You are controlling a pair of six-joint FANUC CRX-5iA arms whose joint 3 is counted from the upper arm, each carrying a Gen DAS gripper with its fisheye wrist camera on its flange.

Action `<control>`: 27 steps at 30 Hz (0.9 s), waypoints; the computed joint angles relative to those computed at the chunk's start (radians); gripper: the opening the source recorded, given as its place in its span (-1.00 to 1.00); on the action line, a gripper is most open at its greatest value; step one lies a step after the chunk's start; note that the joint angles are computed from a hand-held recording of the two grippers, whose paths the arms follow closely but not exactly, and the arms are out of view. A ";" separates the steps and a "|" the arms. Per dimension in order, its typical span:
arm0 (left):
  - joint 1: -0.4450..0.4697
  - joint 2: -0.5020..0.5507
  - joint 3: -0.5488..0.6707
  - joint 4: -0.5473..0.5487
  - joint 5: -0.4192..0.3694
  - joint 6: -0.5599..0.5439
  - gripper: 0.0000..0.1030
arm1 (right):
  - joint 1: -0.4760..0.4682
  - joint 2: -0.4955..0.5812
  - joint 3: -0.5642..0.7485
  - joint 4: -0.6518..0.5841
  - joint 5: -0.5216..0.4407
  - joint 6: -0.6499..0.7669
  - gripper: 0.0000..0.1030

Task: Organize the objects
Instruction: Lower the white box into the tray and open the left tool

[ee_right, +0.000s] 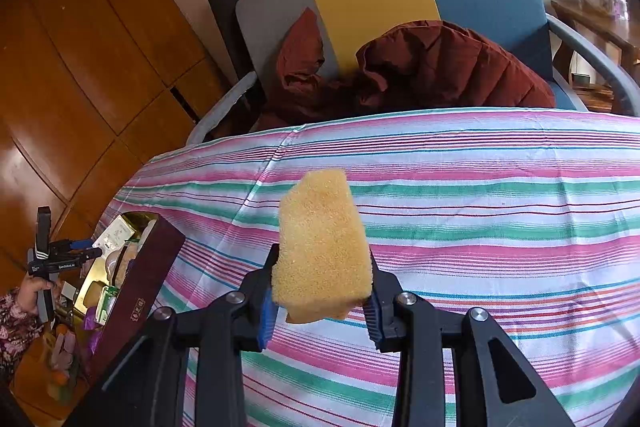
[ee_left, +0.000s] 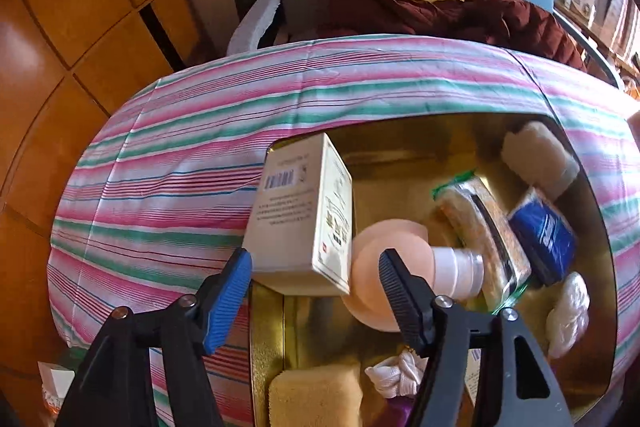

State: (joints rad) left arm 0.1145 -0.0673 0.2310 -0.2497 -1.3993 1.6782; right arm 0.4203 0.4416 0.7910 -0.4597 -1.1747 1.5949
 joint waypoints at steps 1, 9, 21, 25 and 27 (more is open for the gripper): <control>0.011 -0.011 -0.023 0.030 0.022 -0.041 0.27 | -0.001 0.001 0.002 -0.003 0.000 0.003 -0.28; 0.048 -0.054 -0.106 0.142 0.082 -0.051 0.11 | 0.009 -0.005 -0.004 -0.006 0.001 0.035 -0.29; 0.060 -0.103 -0.196 0.222 0.122 0.021 0.11 | 0.014 -0.037 0.008 -0.086 -0.017 0.037 -0.29; 0.124 -0.107 -0.282 0.405 0.201 0.002 0.11 | 0.039 -0.062 -0.006 -0.121 -0.014 0.035 -0.29; 0.109 -0.125 -0.306 0.439 0.232 -0.035 0.11 | 0.052 -0.077 -0.014 -0.138 -0.012 0.044 -0.29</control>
State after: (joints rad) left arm 0.2238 -0.1926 -0.0754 0.1897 -1.1671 1.6435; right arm 0.4728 0.3643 0.7765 -0.5979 -1.1864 1.6393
